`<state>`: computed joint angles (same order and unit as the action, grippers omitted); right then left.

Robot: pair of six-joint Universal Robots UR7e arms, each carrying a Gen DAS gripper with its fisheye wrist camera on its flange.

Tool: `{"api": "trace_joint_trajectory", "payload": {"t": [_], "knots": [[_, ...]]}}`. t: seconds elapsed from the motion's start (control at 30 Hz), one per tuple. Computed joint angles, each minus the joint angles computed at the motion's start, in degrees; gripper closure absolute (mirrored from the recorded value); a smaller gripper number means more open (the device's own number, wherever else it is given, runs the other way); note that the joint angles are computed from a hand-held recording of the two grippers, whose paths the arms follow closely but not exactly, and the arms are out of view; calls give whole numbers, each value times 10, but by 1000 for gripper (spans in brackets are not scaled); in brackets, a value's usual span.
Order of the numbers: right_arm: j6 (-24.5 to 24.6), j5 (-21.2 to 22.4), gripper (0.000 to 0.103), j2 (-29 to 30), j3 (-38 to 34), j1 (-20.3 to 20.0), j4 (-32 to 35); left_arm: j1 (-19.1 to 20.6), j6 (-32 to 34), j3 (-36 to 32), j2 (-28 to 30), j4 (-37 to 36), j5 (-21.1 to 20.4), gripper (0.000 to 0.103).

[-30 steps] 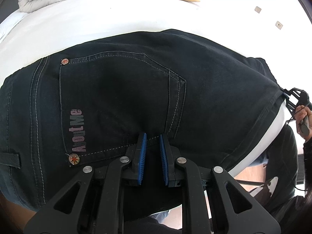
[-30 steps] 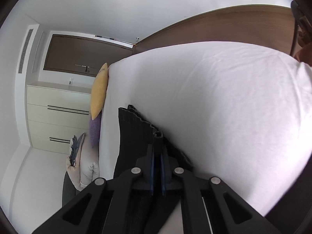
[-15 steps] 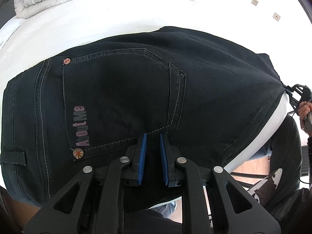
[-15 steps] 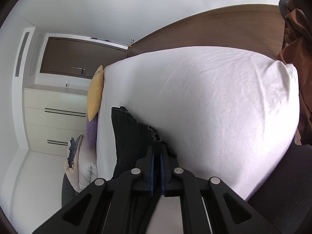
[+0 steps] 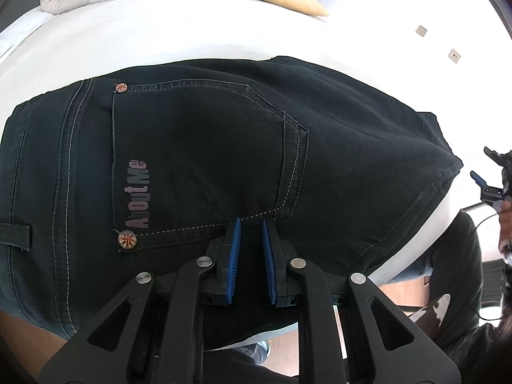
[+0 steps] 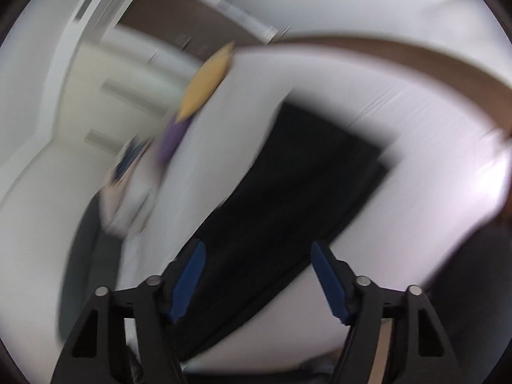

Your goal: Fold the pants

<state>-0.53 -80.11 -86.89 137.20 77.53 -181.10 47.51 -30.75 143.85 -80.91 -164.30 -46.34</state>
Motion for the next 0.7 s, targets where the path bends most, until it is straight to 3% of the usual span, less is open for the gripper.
{"api": "trace_joint_trajectory", "payload": {"t": [0.1,0.17,0.3,0.43,0.5,0.7], "knots": [[2,76,47,70,-21,26,75,-3,-3,-1,2,4,4,89],[17,95,48,115,-37,36,100,-5,-3,-2,4,7,5,89],[57,92,49,168,-52,36,108,-2,1,0,8,-6,3,89],[64,81,49,193,-59,30,110,0,7,1,6,-9,-1,89],[74,83,57,202,-60,25,109,2,10,-1,5,-6,-2,89],[81,78,61,228,-78,37,107,2,11,-7,7,5,-3,89]]}}
